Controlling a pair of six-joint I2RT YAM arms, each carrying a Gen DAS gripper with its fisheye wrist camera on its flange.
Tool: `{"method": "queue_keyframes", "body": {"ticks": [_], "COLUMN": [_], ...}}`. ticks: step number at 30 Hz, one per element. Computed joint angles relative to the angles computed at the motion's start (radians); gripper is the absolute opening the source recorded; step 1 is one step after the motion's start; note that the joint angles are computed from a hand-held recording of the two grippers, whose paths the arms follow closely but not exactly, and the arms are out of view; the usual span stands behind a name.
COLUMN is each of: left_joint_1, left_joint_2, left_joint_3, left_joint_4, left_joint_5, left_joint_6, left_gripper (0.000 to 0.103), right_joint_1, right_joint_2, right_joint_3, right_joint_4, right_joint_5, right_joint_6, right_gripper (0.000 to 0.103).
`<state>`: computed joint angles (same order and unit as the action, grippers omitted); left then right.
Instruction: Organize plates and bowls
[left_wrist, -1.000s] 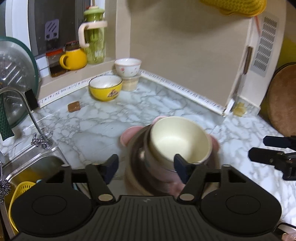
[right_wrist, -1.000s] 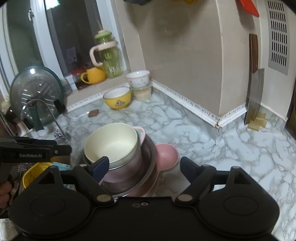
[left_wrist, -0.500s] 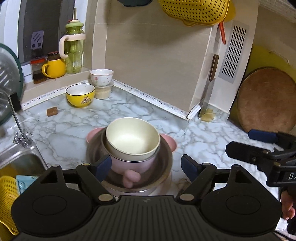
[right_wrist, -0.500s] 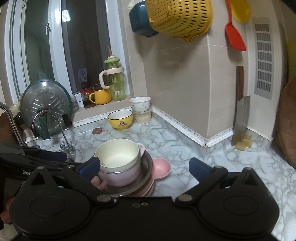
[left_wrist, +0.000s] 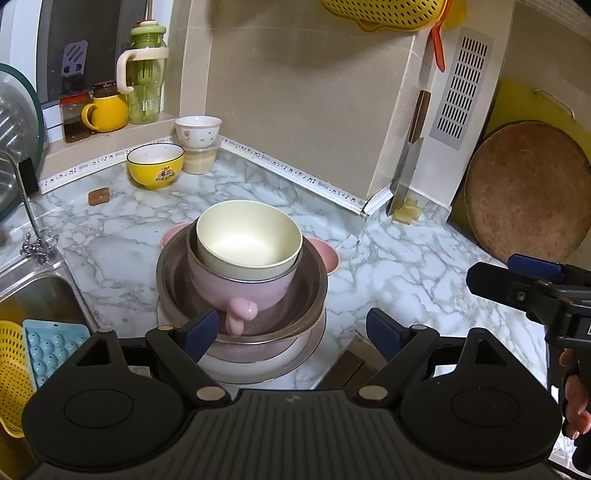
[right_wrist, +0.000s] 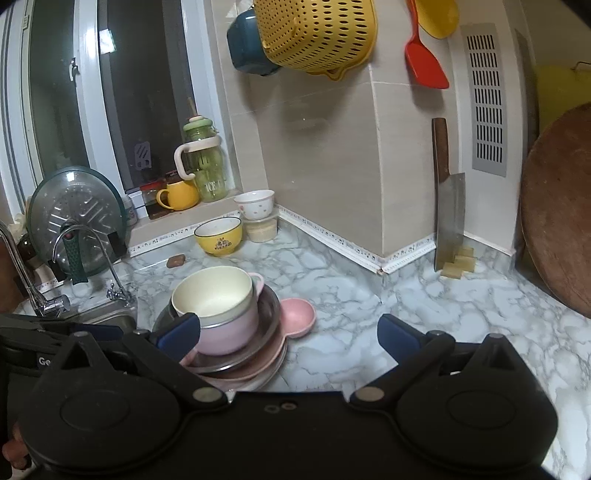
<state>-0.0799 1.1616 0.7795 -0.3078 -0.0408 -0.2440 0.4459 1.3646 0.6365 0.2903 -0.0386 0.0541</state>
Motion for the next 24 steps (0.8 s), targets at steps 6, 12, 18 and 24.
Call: {"method": "queue_keyframes", "body": {"ticks": [6,12,18,24], "left_joint_1": [-0.017,-0.046,-0.065,-0.073], "left_joint_2": [-0.010,-0.015,-0.017,-0.009], "left_joint_3": [0.002,0.008,0.010,0.019], "left_joint_4": [-0.019,-0.015,0.003,0.009], "left_joint_5": [-0.016,-0.042,-0.054,-0.059], "left_joint_6": [-0.001,0.011,0.029,0.037], "left_gripper": [0.088,0.088,0.088,0.088], "right_joint_1": [-0.006,-0.009,-0.010,-0.010], "right_joint_2": [-0.018,-0.025,-0.034,-0.040], "right_joint_3": [-0.025,-0.024,-0.023,-0.026], "right_joint_4": [-0.001,-0.009,-0.016,-0.019], "right_joint_5": [0.001,0.001,0.005,0.005], "right_joint_6": [0.007,0.004,0.000,-0.003], "right_gripper": [0.103,0.103,0.103,0.103]}}
